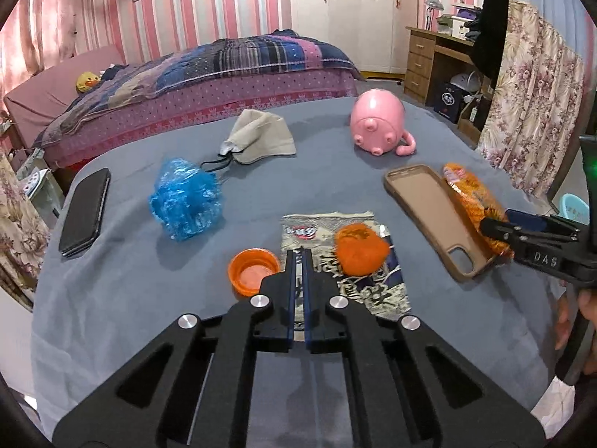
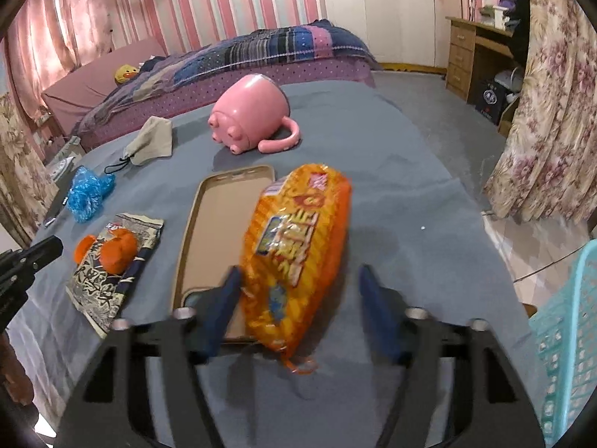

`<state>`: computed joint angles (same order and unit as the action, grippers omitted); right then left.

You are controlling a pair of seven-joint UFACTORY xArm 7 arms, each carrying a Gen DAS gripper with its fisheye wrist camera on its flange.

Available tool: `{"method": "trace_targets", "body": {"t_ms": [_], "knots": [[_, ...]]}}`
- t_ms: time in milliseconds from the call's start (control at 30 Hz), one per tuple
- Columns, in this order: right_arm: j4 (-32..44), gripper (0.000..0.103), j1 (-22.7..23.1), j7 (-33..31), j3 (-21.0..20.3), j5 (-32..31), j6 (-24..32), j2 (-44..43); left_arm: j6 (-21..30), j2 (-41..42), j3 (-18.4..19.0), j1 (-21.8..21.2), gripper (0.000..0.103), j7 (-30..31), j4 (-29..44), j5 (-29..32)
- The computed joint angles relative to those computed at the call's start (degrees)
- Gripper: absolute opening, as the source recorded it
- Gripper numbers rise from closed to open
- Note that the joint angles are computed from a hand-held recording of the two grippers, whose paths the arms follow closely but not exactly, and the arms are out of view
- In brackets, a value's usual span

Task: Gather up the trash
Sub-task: 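Grasp the white printed wrapper with the left tool while the right holds the snack bag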

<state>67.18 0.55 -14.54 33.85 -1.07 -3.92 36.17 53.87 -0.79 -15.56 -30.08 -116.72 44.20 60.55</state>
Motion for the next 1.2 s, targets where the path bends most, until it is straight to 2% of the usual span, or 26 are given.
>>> {"method": "trace_targets", "body": {"t_ms": [33, 67, 100, 167, 200, 267, 400, 467, 533, 633, 733, 767, 833, 867, 967, 1200], "knots": [[0.1, 0.041, -0.7, -0.3, 0.8, -0.2, 0.4, 0.3, 0.6, -0.1, -0.1, -0.1, 0.004, -0.1, -0.2, -0.5], [0.1, 0.030, -1.4, -0.8, 1.6, -0.4, 0.6, 0.6, 0.6, -0.2, -0.1, -0.2, 0.015, -0.5, -0.5, -0.7], [-0.1, 0.022, -1.4, -1.1, 1.8, -0.5, 0.4, 0.5, 0.4, -0.3, -0.2, -0.2, 0.036, -1.2, -1.0, -1.0], [-0.9, 0.016, -0.4, -0.9, 0.7, -0.6, -1.8, -0.3, 1.0, -0.2, -0.4, -0.4, 0.062, -2.9, -1.4, -1.1], [-1.1, 0.013, -0.5, -0.6, 0.8, -0.9, -2.4, -0.5, 1.4, 0.0, -0.6, -0.6, 0.068, -3.9, -1.5, -1.0], [-1.9, 0.013, -0.9, 0.2, 1.0, -1.8, -3.5, -1.2, 0.1, 0.5, -0.2, -0.4, 0.077, -4.8, -1.8, -1.2], [-1.9, 0.013, -0.6, 1.7, 0.1, -3.9, -3.7, -1.6, -6.0, 1.6, 1.4, 0.9, 0.078, -6.9, -2.8, -0.4], [-1.7, 0.013, -0.7, 2.1, 0.1, -4.6, -3.4, -1.4, -7.8, 2.7, 1.9, 1.4, 0.077, -7.5, -2.5, -0.3], [-1.4, 0.013, -0.7, 2.2, 0.0, -5.2, -3.0, -1.2, -10.0, 3.5, 2.6, 1.8, 0.069, -7.8, -2.5, -0.1], [-1.3, 0.013, -0.4, 2.1, -0.4, -5.7, -2.9, -1.2, -11.9, 3.9, 3.1, 1.9, 0.050, -8.1, -2.4, 1.2], [-1.3, 0.013, -0.7, 2.2, -0.1, -5.8, -3.0, -1.1, -11.8, 4.4, 3.2, 1.7, 0.042, -6.1, -1.5, 0.7], [-1.4, 0.013, -0.9, 2.2, 0.1, -5.9, -3.1, -1.1, -11.8, 4.3, 3.2, 1.5, 0.026, -5.8, -1.4, 0.9], [-1.6, 0.013, -1.8, 2.1, 0.9, -6.3, -3.4, -1.0, -9.2, 4.2, 2.8, 0.8, 0.013, -4.2, -0.6, 0.0], [-1.8, 0.013, -1.9, 2.1, 1.0, -6.4, -3.5, -1.0, -8.2, 3.9, 2.7, 0.6, 0.002, -3.6, -0.5, -0.3], [-2.3, 0.013, -3.0, 2.2, 2.0, -7.1, -3.8, -1.0, -6.1, 2.1, 2.1, 0.2, 0.002, -3.4, -0.7, -0.2], [-5.2, 0.013, -7.5, 3.0, 5.5, -9.3, -5.3, -2.4, 6.3, -0.6, -1.0, -1.8, 0.001, 1.7, 2.9, -1.1]]}}
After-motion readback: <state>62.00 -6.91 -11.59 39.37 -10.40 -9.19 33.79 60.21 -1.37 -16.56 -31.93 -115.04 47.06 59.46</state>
